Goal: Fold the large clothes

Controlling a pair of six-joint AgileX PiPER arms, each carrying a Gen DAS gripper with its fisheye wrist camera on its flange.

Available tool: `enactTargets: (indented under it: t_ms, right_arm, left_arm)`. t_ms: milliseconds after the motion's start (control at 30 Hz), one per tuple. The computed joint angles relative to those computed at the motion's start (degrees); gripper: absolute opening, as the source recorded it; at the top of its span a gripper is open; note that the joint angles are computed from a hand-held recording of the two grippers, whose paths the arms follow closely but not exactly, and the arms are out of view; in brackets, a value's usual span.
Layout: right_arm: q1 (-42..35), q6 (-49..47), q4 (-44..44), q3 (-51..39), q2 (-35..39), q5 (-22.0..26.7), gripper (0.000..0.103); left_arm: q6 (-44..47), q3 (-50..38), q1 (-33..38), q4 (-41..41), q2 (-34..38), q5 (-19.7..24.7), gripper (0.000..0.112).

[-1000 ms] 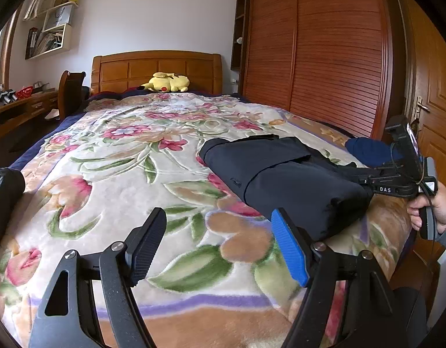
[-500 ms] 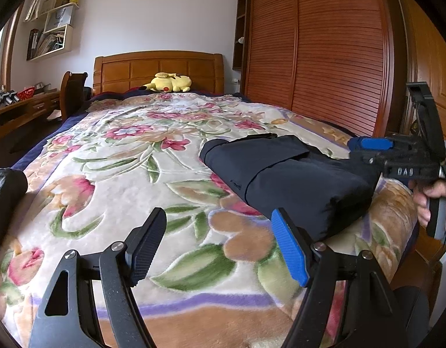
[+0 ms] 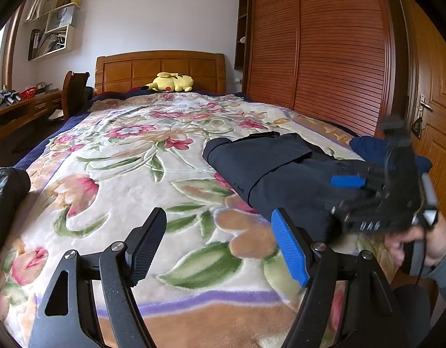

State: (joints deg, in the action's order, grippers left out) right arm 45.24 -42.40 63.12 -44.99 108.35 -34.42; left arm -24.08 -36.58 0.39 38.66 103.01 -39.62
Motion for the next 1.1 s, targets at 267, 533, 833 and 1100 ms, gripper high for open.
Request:
enactTargets:
  t_ms: [267, 533, 833, 1100]
  right_arm:
    - [0.0, 4.7, -3.4, 0.3, 4.0, -3.8, 0.078]
    - [4.6, 11.3, -2.4, 11.6, -5.2, -8.6, 0.078]
    - [0.5, 26.9, -5.8, 26.0, -8.8, -12.3, 0.078]
    - [-8.2, 35.1, -17.7, 24.9, -5.0, -10.9, 0.078]
  left_arm:
    - [0.0, 0.4, 1.2, 0.9, 0.0, 0.0, 0.076]
    - [0.3, 0.1, 0.7, 0.3, 0.2, 0.4, 0.076]
    - [1.3, 0.1, -1.2, -1.5, 0.5, 0.8, 0.076]
    - [4.0, -1.0, -4.1, -5.4, 1.6, 2.6, 0.076]
